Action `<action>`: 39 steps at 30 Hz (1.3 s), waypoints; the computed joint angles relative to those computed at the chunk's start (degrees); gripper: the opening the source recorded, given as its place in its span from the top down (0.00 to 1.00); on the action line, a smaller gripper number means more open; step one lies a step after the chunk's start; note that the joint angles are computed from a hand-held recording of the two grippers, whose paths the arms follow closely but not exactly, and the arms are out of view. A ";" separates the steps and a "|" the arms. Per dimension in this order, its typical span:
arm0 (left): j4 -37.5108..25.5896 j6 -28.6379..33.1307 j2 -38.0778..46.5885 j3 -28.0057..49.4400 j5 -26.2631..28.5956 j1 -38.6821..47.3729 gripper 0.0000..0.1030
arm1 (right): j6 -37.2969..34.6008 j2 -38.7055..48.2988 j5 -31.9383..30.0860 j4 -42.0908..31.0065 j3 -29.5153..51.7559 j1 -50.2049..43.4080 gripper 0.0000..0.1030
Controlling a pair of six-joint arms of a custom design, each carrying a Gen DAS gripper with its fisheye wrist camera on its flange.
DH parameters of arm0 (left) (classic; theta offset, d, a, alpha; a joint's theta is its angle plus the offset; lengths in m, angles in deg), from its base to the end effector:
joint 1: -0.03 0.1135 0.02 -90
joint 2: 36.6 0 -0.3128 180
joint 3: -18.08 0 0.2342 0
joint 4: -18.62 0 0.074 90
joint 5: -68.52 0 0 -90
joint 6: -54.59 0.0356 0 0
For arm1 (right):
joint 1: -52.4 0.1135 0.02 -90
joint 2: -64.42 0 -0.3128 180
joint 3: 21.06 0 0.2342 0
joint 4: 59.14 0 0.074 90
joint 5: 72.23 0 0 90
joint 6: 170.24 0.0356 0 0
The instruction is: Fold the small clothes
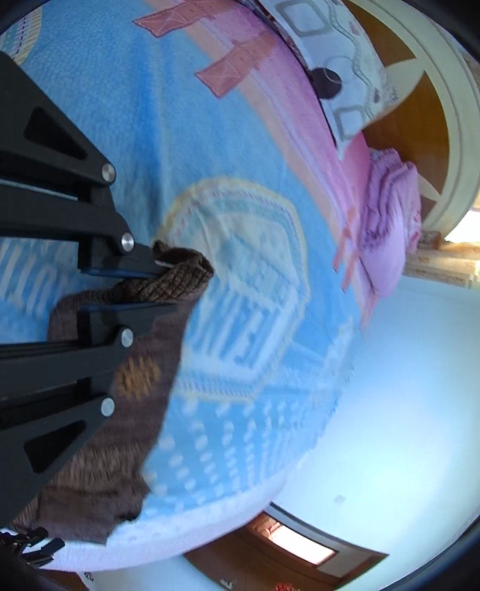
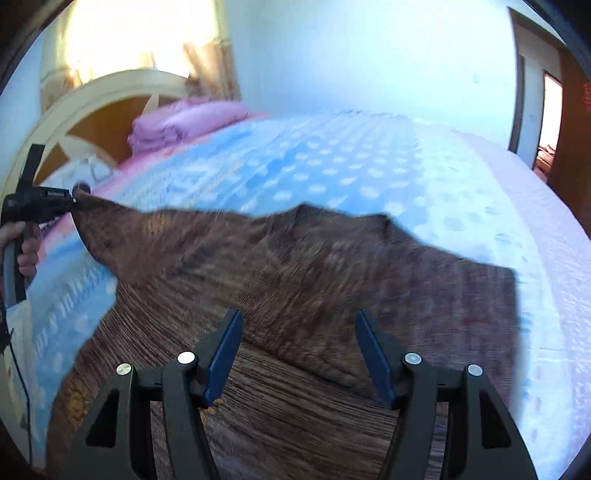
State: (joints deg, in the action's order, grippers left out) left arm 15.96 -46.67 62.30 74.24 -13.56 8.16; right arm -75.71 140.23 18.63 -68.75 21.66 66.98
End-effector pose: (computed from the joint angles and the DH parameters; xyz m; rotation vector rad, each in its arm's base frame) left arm 0.3146 0.0400 0.1858 -0.3315 2.3382 -0.1898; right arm 0.2131 0.0549 0.2146 -0.1957 2.3125 0.1515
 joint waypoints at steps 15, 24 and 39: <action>-3.35 -10.93 -6.45 4.02 -6.25 -24.93 0.89 | -12.67 -27.52 -13.75 -20.03 -6.07 -23.18 0.38; 3.33 -14.83 6.68 6.27 -20.70 -47.65 0.89 | -21.95 -31.22 -26.30 -23.51 -9.47 -41.89 0.38; 15.25 0.39 5.87 -6.13 -40.13 -55.40 0.19 | -22.79 -30.60 -27.74 -17.78 -14.02 -45.12 0.38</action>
